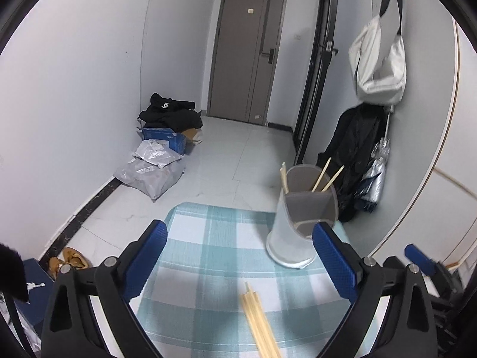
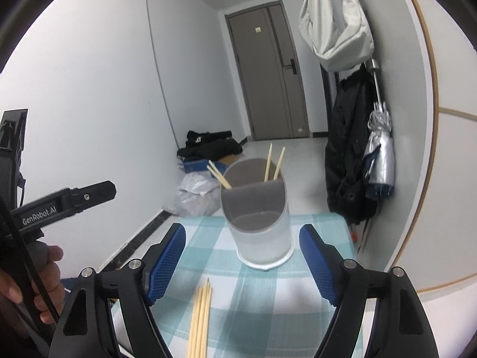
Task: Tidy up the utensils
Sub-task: 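Pull both open grippers back from the cup toward the chopstick bundle, then lower the right gripper onto the chopstick bundle and close on one chopstick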
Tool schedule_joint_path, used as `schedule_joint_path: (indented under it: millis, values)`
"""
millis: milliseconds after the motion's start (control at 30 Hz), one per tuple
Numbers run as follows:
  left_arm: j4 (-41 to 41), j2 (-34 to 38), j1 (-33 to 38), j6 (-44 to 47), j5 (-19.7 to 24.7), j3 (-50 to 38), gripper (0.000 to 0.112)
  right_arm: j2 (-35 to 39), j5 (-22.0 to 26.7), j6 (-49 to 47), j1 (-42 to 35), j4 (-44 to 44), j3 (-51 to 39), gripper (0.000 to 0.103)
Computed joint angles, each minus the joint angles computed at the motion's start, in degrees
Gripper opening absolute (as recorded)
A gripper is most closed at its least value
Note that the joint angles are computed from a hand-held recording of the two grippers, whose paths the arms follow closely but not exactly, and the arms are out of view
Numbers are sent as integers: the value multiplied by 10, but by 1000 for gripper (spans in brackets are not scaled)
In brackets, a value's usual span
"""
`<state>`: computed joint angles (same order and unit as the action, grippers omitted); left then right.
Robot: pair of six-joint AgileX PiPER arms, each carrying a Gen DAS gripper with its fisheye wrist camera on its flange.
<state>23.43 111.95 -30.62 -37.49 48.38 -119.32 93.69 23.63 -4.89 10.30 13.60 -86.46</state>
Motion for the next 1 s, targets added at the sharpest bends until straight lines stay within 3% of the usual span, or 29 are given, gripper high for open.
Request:
schedule_joint_path:
  millis: [300,633,800,1000]
  values:
    - [-37,6,28,0,-11,27,96,45,32,51,13,-57,-31,78]
    - [-96,18,64,28,9,6,96,126,128,99,32,-101,-120,78]
    - [-117,31,80,38,30,-13,96,210,245,81,47,-117,-256,78]
    - [-143,30,101,41,36,-5,96,351,427,43,57,-99,-495,78]
